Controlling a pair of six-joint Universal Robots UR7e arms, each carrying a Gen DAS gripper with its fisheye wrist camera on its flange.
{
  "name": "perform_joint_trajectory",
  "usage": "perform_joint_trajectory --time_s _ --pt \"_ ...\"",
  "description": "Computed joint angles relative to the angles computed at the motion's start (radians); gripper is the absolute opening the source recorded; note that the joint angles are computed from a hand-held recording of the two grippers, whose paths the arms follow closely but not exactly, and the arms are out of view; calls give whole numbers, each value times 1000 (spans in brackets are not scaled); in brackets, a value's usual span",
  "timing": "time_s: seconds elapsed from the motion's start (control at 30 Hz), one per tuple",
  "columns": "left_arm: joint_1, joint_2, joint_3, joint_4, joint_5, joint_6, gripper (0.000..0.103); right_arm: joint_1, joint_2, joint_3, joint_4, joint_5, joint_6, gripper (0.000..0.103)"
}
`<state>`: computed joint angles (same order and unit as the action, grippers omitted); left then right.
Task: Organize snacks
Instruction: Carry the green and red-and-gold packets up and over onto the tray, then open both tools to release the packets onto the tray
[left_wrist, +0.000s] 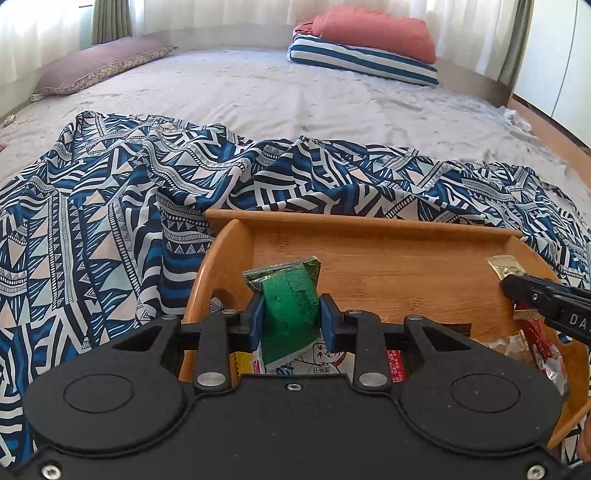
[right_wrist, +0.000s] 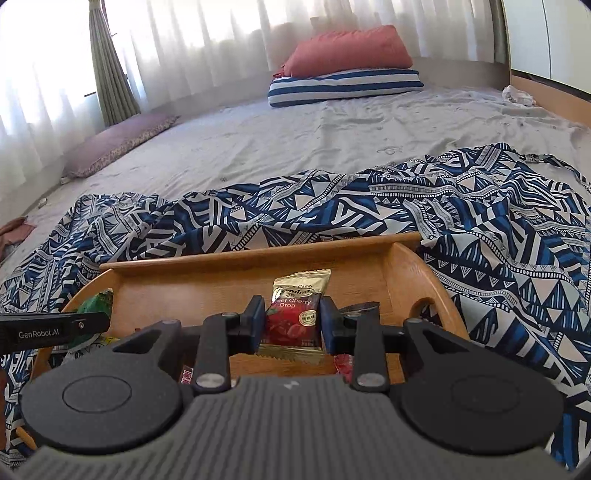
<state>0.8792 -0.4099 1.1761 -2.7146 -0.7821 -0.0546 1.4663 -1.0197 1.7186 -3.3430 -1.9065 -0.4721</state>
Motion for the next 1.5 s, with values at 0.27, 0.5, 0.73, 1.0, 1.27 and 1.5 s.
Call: perform_joint_trajectory --time_s 0.27,0.5,0.73,1.0,1.27,1.5 --pt "3 11 -13 11 6 -2 30 -1 19 -8 9 -19 -25 36" --pt "6 19 -21 16 13 -9 30 -2 25 -2 9 -29 -36 37" --pt "8 27 -28 18 18 -2 31 -2 30 -6 10 -37 -37 37" --pt "8 28 -28 27 20 0 31 -2 33 -2 5 -44 -45 37" --pt "-3 15 -8 11 36 17 48 6 29 4 -14 -48 -49 59" --pt "-26 -23 44 -41 39 41 77 23 4 28 -43 -41 -74 68"
